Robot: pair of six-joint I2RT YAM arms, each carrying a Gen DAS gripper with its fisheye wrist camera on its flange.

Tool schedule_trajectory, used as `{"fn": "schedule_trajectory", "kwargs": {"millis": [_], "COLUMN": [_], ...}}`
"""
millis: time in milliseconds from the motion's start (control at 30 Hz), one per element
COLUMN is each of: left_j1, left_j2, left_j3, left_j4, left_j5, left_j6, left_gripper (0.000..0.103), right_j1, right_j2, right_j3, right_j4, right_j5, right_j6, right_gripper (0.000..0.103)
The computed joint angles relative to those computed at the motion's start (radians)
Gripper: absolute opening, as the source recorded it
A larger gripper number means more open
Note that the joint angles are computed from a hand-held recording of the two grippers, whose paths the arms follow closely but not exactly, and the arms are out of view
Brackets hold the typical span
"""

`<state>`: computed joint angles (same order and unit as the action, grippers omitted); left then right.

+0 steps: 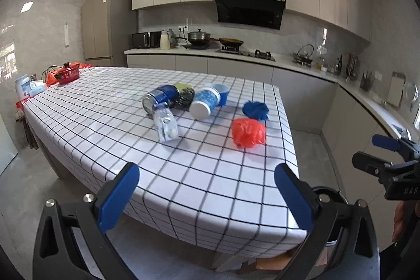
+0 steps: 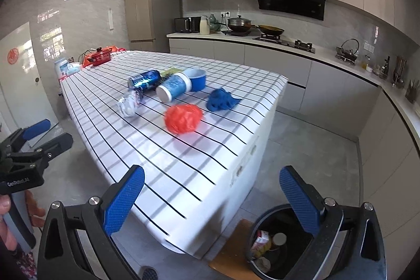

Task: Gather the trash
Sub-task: 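Move both tools back over the table toward the remaining items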

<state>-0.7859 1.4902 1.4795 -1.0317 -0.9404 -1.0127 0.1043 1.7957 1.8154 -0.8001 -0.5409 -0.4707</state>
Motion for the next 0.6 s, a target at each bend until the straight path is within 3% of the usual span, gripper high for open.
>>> {"fn": "schedule_trajectory", "kwargs": {"millis": [100,300,400,600], "left_j1": [0.033,0.151,0.212,0.348], "left_j2": [-0.050,-0.080,-0.108,-0.130], "left_j3": [-0.054,-0.076,-0.117,-0.186], "left_j4": [0.039,0.035,0.100,0.255], "left_j5": [-0.017,0.057,0.074,0.209], "left_j6": [0.040,0.135,0.201,0.350], "left_gripper": [0.103,0.103,0.103,0.099], "right_j1": [0.050,0.146,0.188,0.254], "right_j2": [-0.008,0.032,0.088,0.205], "right_j3": [-0.001,0.045,0.102,0.234], "right_j4": [0.020,0.044,0.039,0.018], "right_j5": [0.029,0.110,0.157,0.234], "right_j6": [0.039,0.139,0.182,0.250], "right_gripper": [0.103,0.103,0.103,0.103]}}
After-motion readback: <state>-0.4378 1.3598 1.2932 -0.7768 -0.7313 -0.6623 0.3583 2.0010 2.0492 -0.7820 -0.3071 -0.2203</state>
